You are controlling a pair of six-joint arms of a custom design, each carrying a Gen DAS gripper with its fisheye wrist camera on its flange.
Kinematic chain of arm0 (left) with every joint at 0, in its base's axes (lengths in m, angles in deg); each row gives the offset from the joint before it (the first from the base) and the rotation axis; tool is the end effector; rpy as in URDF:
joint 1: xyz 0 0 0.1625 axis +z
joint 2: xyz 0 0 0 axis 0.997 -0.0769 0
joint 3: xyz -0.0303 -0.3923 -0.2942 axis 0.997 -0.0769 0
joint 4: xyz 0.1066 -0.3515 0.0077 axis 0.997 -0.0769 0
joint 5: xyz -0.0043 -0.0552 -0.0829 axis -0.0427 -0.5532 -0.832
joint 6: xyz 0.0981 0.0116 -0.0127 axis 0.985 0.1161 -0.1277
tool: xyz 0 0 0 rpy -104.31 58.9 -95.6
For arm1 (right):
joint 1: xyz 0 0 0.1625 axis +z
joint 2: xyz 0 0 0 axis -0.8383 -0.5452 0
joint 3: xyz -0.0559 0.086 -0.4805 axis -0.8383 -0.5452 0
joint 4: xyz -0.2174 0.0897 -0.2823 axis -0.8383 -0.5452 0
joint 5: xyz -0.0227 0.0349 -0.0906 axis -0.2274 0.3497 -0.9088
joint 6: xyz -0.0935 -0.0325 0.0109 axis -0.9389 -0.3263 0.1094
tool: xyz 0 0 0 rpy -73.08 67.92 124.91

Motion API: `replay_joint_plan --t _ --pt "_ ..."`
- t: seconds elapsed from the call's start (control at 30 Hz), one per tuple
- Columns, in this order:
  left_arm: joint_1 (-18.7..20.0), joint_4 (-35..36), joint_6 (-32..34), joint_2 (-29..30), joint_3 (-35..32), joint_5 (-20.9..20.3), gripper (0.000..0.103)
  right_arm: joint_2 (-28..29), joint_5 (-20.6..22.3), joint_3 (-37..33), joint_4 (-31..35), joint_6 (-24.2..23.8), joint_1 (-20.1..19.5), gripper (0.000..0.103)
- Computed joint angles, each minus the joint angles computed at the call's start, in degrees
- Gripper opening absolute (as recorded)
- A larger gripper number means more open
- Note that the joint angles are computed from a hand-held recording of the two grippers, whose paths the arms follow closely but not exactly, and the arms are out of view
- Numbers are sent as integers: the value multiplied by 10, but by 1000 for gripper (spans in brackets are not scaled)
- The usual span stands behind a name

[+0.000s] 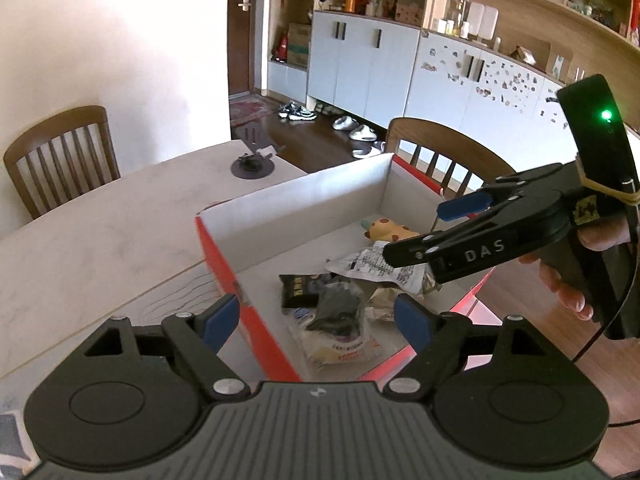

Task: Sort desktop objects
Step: 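Lift both tools out of the box and move back over the table, then grasp the blue packet with the right tool while the left tool grasps the large white bag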

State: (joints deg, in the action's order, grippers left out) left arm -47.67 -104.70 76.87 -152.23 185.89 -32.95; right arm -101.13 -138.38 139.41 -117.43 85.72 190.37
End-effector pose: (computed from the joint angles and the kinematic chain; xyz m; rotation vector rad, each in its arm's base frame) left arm -0.0279 -0.2779 0.3787 0.7672 2.3836 -0.7975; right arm 0.4322 -0.3422 -0.0428 0.9177 -2.4626 0.5760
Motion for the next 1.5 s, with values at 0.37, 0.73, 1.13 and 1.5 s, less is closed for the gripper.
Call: replay_joint_plan --t 0.37,0.73,1.13,1.5 --pt "-23 122 -23 -98 -27 15 86 10 -9 4 -21 71 39 91" --pt "-27 259 -60 -201 -73 36 89 40 -33 -21 -10 131 102 91" --pt "77 235 61 -250 -114 31 103 79 -36 -72 57 211 159 91" --pt "379 -90 366 -147 -99 -109 103 128 -8 -160 173 258 215 91"
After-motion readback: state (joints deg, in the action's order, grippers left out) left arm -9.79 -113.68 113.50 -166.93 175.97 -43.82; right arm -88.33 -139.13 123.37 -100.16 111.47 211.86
